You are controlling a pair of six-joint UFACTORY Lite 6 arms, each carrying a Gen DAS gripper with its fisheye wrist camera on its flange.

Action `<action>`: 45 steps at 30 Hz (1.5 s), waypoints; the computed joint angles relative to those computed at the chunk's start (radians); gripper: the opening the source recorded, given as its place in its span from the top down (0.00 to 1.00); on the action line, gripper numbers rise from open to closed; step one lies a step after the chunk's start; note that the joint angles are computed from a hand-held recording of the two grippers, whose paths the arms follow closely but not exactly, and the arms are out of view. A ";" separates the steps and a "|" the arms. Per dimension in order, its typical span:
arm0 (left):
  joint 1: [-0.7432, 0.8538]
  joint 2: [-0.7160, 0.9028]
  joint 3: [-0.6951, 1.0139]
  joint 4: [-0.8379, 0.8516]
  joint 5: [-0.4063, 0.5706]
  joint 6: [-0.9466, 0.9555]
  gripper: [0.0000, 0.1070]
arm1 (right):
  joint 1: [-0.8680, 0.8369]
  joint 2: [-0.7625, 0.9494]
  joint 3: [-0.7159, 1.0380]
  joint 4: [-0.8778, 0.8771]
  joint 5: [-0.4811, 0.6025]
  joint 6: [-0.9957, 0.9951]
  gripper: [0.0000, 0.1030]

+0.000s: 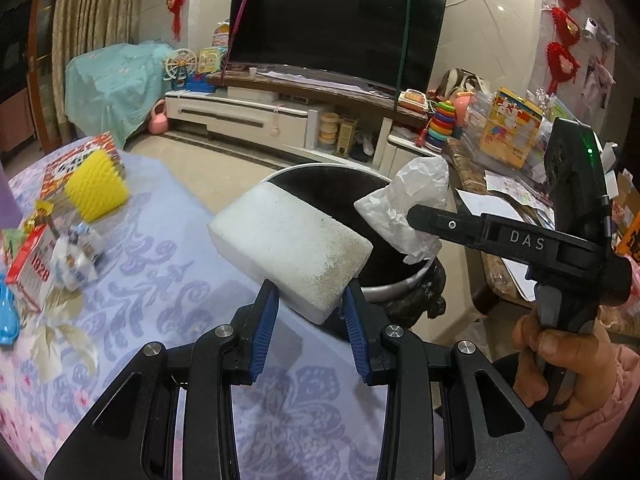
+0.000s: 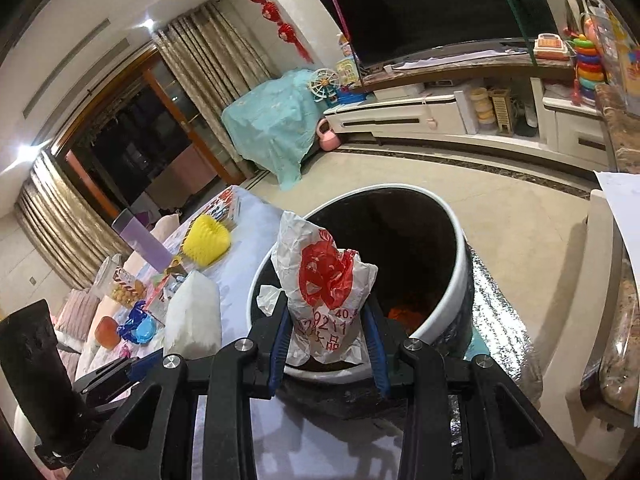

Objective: Collect trash
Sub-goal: 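Carry the foam block and plastic bag over the trash bin, then open both tools to drop the block and bag into the bin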

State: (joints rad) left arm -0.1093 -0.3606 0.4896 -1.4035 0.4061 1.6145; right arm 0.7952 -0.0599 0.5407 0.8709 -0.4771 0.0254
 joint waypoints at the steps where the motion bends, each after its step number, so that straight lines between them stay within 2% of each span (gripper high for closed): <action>1: -0.010 0.010 0.009 -0.005 -0.007 0.003 0.70 | -0.008 0.001 -0.001 -0.015 0.003 0.013 0.66; 15: -0.131 0.183 0.145 -0.039 -0.089 0.015 0.69 | -0.128 -0.011 0.011 -0.140 0.078 0.050 0.63; 19: -0.148 0.224 0.188 -0.030 -0.097 -0.011 0.64 | -0.159 -0.006 0.021 -0.165 0.100 0.059 0.60; 20: -0.154 0.229 0.193 -0.032 -0.101 -0.013 0.59 | -0.166 -0.006 0.022 -0.168 0.102 0.063 0.60; 21: -0.159 0.234 0.198 -0.022 -0.107 -0.028 0.55 | -0.171 -0.004 0.025 -0.162 0.104 0.058 0.57; 22: -0.157 0.234 0.196 -0.031 -0.107 -0.021 0.47 | -0.179 -0.003 0.026 -0.163 0.109 0.060 0.54; 23: -0.157 0.232 0.193 -0.050 -0.108 -0.005 0.44 | -0.192 -0.002 0.027 -0.196 0.116 0.090 0.51; 25: -0.149 0.219 0.177 -0.074 -0.109 0.021 0.43 | -0.200 -0.005 0.025 -0.198 0.115 0.095 0.41; 27: -0.135 0.207 0.158 -0.071 -0.106 0.013 0.41 | -0.205 -0.013 0.020 -0.197 0.114 0.094 0.39; 28: -0.127 0.201 0.150 -0.072 -0.100 0.011 0.40 | -0.203 -0.016 0.019 -0.188 0.111 0.088 0.35; 30: -0.088 0.167 0.109 -0.076 -0.081 0.019 0.38 | -0.198 -0.022 0.014 -0.183 0.104 0.089 0.30; 33: -0.036 0.114 0.051 -0.077 -0.071 0.018 0.35 | -0.177 -0.030 0.006 -0.135 0.091 0.056 0.28; 37: 0.079 0.005 -0.063 -0.081 -0.063 0.055 0.31 | -0.102 -0.025 0.003 -0.060 0.047 0.028 0.14; 45: 0.441 -0.071 -0.155 0.056 0.115 0.069 0.31 | 0.067 0.087 0.093 0.070 -0.009 -0.040 0.13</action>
